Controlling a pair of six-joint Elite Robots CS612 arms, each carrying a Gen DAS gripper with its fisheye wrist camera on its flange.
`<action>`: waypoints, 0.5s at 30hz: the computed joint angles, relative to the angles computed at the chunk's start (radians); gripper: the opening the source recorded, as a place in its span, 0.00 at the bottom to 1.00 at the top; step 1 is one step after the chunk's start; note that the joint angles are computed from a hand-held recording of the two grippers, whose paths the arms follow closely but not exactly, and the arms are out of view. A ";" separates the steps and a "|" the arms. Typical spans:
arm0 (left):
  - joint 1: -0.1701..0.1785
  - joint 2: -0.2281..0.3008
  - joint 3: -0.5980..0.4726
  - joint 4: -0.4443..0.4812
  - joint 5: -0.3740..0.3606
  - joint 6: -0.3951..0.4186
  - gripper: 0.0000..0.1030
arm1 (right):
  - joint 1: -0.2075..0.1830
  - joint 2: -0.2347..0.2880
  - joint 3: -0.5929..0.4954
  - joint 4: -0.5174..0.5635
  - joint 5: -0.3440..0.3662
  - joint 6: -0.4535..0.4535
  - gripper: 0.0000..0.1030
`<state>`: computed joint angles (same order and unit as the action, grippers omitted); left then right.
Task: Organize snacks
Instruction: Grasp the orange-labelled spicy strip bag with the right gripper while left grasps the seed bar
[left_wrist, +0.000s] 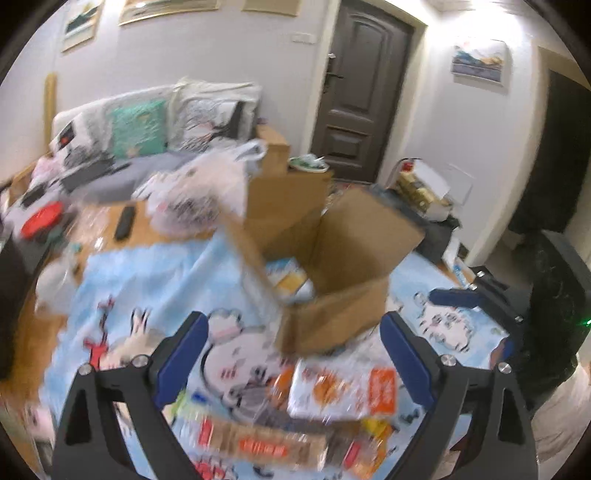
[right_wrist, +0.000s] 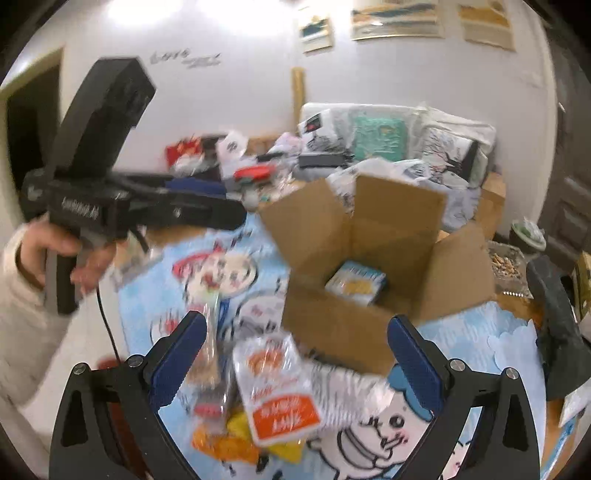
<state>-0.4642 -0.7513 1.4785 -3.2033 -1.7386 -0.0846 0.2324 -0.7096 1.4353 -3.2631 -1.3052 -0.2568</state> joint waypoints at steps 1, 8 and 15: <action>0.000 0.000 0.022 -0.011 0.020 -0.020 0.90 | 0.005 0.001 0.008 -0.003 -0.005 -0.020 0.95; 0.008 0.018 0.097 -0.051 0.064 -0.106 0.90 | -0.002 0.042 -0.016 0.114 0.096 -0.099 0.94; 0.005 0.028 0.115 -0.056 0.064 -0.146 0.90 | 0.008 0.093 -0.094 0.187 0.025 -0.134 0.94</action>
<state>-0.4593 -0.7235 1.5938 -3.2588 -1.6744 -0.2305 0.2403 -0.6169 1.3411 -3.0760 -1.2798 -0.3911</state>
